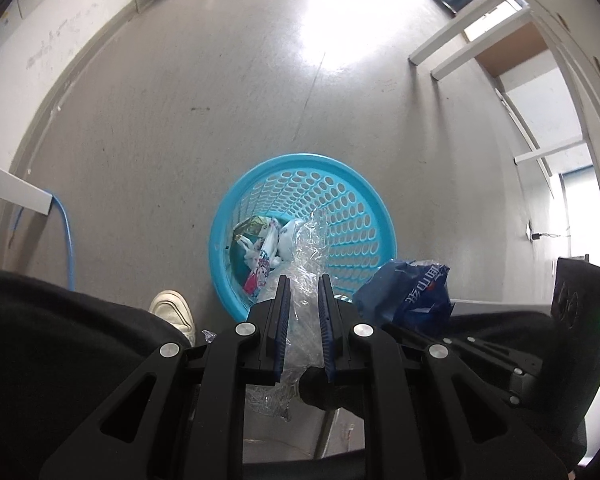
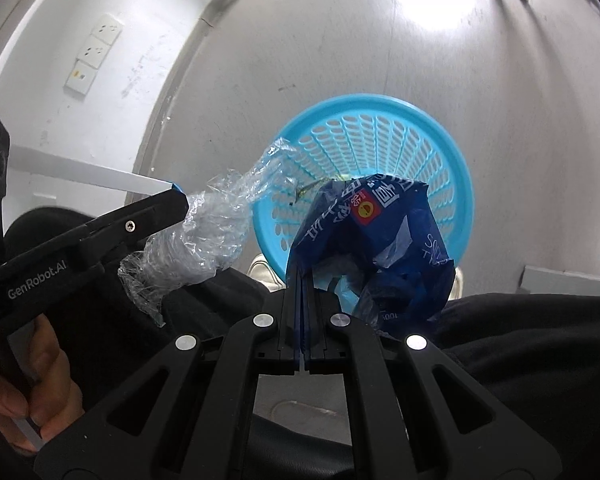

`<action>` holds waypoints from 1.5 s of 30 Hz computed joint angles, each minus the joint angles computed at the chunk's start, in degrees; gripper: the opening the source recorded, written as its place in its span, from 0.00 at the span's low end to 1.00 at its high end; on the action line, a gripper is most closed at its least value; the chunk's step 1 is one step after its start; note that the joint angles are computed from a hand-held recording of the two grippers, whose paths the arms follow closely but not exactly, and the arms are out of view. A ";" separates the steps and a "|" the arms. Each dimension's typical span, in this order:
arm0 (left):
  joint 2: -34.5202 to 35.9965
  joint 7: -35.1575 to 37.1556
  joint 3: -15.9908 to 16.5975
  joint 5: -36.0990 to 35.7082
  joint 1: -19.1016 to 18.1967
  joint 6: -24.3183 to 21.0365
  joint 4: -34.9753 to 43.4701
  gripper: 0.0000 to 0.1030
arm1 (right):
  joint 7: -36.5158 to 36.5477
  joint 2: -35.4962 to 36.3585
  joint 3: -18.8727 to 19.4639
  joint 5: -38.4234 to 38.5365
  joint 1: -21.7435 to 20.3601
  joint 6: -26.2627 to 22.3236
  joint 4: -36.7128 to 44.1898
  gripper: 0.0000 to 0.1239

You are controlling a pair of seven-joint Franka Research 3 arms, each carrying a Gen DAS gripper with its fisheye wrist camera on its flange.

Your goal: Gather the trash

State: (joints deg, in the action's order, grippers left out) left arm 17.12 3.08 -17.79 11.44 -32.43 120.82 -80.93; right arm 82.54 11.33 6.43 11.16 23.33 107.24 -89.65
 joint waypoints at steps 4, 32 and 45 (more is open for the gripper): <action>1.88 0.66 0.16 -1.70 0.91 1.11 0.53 0.13 | 1.81 3.62 -0.25 -0.83 0.35 -1.22 3.20 0.00; 7.44 3.79 0.77 -8.19 3.76 3.29 2.28 0.43 | 10.47 14.60 -2.41 -0.32 -1.30 -3.59 12.86 0.22; 3.82 -0.27 0.99 -2.92 0.18 -9.74 5.76 0.45 | 4.69 4.63 -1.59 -4.30 -0.55 -0.47 5.70 0.32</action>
